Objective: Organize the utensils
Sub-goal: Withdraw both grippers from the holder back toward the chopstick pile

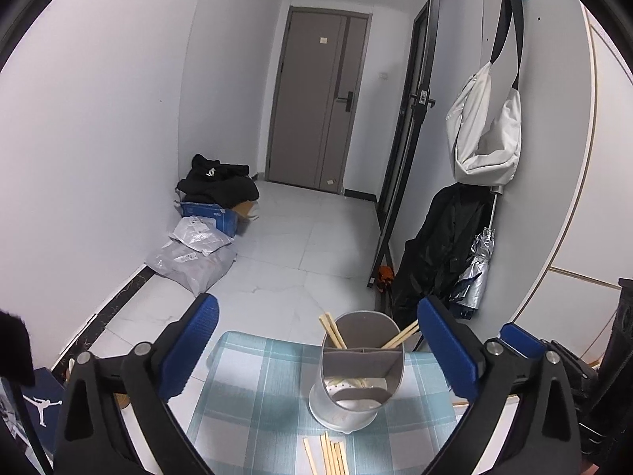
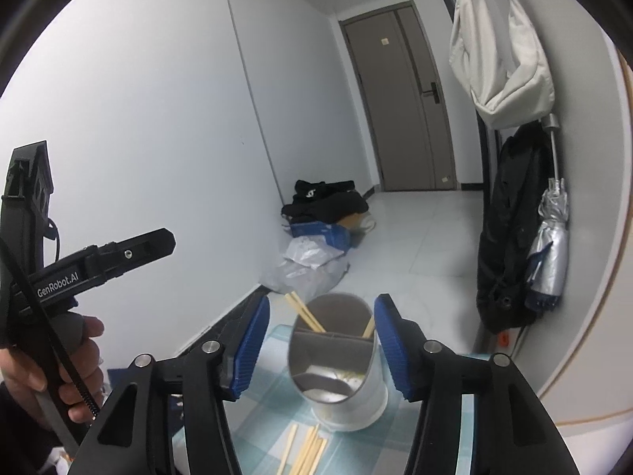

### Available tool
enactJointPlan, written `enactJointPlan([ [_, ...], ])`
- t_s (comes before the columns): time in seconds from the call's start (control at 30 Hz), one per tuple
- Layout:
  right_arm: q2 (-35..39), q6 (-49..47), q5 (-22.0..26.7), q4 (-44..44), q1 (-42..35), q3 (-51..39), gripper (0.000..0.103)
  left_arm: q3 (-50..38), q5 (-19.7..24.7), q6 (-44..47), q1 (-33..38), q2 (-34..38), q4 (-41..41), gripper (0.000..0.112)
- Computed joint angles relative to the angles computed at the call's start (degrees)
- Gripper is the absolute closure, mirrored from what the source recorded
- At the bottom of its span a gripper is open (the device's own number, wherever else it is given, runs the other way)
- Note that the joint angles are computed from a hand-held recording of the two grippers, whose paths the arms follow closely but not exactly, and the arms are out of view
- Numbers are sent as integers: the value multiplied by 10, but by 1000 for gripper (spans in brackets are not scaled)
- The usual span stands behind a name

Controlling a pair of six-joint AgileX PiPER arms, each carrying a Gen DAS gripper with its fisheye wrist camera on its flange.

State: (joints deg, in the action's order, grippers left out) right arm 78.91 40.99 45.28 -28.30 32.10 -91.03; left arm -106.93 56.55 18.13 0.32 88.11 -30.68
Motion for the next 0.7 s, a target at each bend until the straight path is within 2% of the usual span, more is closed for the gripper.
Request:
enactJointPlan([
  [0.3, -52, 150, 31, -144, 91, 81, 35, 150, -93, 58, 10, -93, -27, 11],
  [0.53, -76, 250, 75, -232, 156, 137, 27, 233, -128, 73, 14, -137, -39, 11],
  [0.7, -83, 301, 110, -269, 196, 172, 26, 285, -152, 84, 7, -160, -30, 11],
])
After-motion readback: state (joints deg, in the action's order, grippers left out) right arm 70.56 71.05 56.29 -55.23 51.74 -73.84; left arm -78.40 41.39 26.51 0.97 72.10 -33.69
